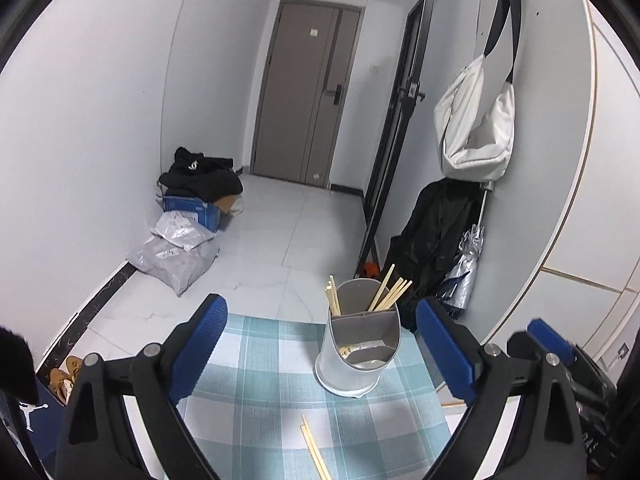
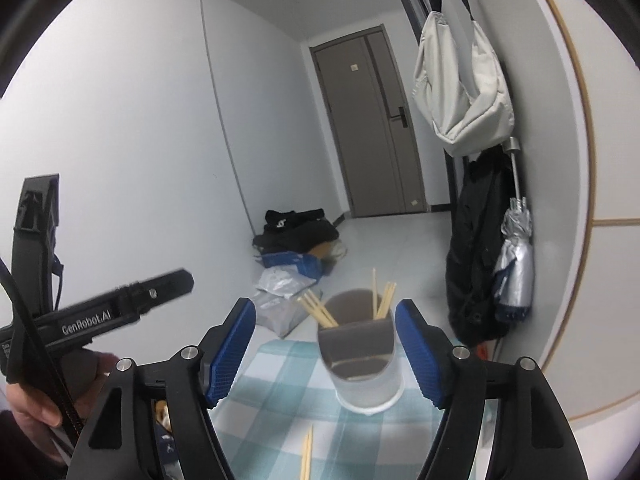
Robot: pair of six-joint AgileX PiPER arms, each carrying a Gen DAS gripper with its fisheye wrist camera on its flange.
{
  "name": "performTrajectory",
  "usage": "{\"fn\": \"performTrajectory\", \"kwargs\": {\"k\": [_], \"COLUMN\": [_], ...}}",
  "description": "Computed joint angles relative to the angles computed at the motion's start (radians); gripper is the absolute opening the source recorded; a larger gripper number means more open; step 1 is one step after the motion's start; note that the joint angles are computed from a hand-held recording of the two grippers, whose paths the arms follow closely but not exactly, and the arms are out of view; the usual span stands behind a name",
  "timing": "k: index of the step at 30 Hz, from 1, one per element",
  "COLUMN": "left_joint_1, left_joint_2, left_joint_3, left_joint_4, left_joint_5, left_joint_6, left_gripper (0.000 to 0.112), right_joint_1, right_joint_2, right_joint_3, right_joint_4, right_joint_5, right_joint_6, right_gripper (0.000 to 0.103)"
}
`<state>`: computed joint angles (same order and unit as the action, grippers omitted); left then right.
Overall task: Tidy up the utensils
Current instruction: 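Pull both open grippers back from the cup toward the last chopsticks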
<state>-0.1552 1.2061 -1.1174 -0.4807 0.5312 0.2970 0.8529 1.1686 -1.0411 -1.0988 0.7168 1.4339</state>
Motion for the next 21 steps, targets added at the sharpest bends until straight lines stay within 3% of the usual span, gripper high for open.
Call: {"fn": "performTrajectory", "kwargs": {"k": [6, 10, 17, 21], "left_joint_1": [0.004, 0.022, 0.055, 0.070], "left_joint_2": [-0.044, -0.045, -0.045, -0.009], "left_joint_3": [0.103, 0.143, 0.214, 0.245], "left_joint_4": [-0.099, -0.175, -0.224, -0.213], "left_joint_5": [-0.070, -0.074, -0.108, -0.142], "left_joint_6": [0.129, 0.210, 0.242, 0.207], "left_gripper": [0.097, 0.097, 0.097, 0.097], "right_joint_1": [0.171, 0.258, 0.238, 0.138], "right_joint_2": [-0.021, -0.053, -0.016, 0.036], "right_joint_3": [-0.006, -0.003, 0.034, 0.084], "right_joint_4": [-0.015, -0.038, -0.081, -0.064], "right_joint_5": [0.185, 0.254, 0.269, 0.169], "right_joint_6": [0.096, 0.228, 0.277, 0.243], "right_gripper": [0.074, 0.077, 0.082, 0.082]}}
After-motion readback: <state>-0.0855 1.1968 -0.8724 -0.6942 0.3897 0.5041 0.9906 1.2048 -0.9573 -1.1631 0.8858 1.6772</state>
